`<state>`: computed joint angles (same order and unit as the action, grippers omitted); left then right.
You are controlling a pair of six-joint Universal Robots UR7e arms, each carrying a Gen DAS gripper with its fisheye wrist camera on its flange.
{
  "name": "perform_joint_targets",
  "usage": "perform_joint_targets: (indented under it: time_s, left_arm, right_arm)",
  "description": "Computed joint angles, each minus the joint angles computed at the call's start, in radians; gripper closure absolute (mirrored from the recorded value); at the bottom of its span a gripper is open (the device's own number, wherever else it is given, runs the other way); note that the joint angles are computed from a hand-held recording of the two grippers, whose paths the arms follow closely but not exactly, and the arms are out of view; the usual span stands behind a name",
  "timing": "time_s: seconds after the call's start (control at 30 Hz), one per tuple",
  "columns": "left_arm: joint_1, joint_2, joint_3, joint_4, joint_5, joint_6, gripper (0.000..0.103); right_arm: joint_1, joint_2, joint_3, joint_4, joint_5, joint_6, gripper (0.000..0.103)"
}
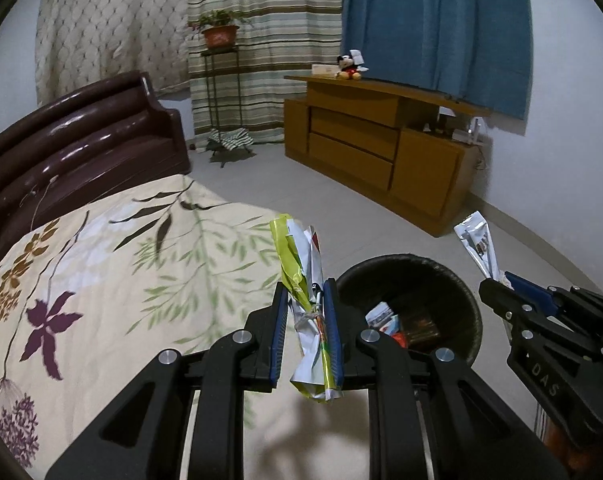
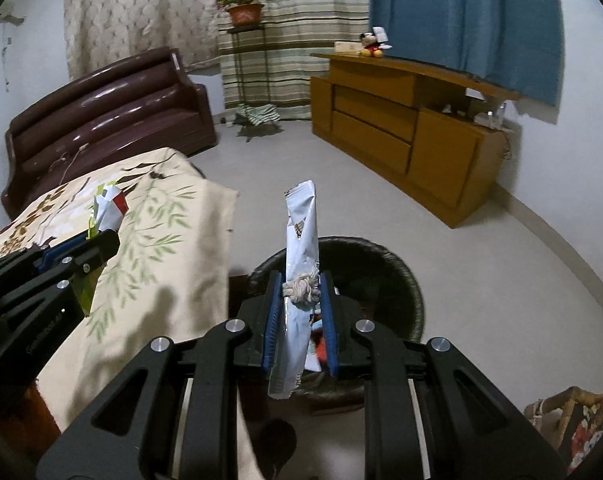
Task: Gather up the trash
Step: 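Carry the white tube and green wrapper over the bin and open both grippers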
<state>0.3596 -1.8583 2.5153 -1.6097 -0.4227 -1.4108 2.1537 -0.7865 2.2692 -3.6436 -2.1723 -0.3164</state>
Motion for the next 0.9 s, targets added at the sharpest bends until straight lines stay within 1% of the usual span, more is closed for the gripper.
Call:
perform_joint_targets:
  time_s: [0.07,0.1,0.13,0.17,0.27,0.5,0.6,0.9]
  left_arm:
    - [0.019,0.027,0.007,-0.089,0.011,0.061,0.084]
    - [0.022,0.037,0.008,-0.111,0.013,0.074,0.084]
    - [0.033,0.057,0.013,-0.169,0.021,0.115,0.084]
    - [0.037,0.070,0.013,-0.193,0.024,0.130,0.084]
    - [0.067,0.125,0.017,-0.329,0.034,0.219,0.084]
    - [0.119,0.238,0.011,-0.552,0.034,0.365,0.084]
    - [0.139,0.280,0.002,-0.616,0.024,0.412,0.083]
    - [0.193,0.368,-0.027,-0.740,0.013,0.500,0.083]
  right_arm:
    - [-0.006,0.007,-0.003,-0.021,-0.010,-0.011,0.084]
    - [-0.010,0.011,-0.006,-0.035,-0.018,-0.020,0.084]
    - [-0.014,0.016,-0.008,-0.046,-0.024,-0.029,0.084]
    - [-0.019,0.017,-0.009,-0.052,-0.026,-0.035,0.084]
    - [-0.037,0.022,-0.012,-0.061,-0.024,-0.040,0.084]
    - [-0.061,0.033,-0.025,-0.081,-0.018,-0.050,0.084]
    - [-0.074,0.035,-0.032,-0.085,-0.015,-0.052,0.084]
    - [-0.104,0.042,-0.051,-0.085,-0.008,-0.053,0.084]
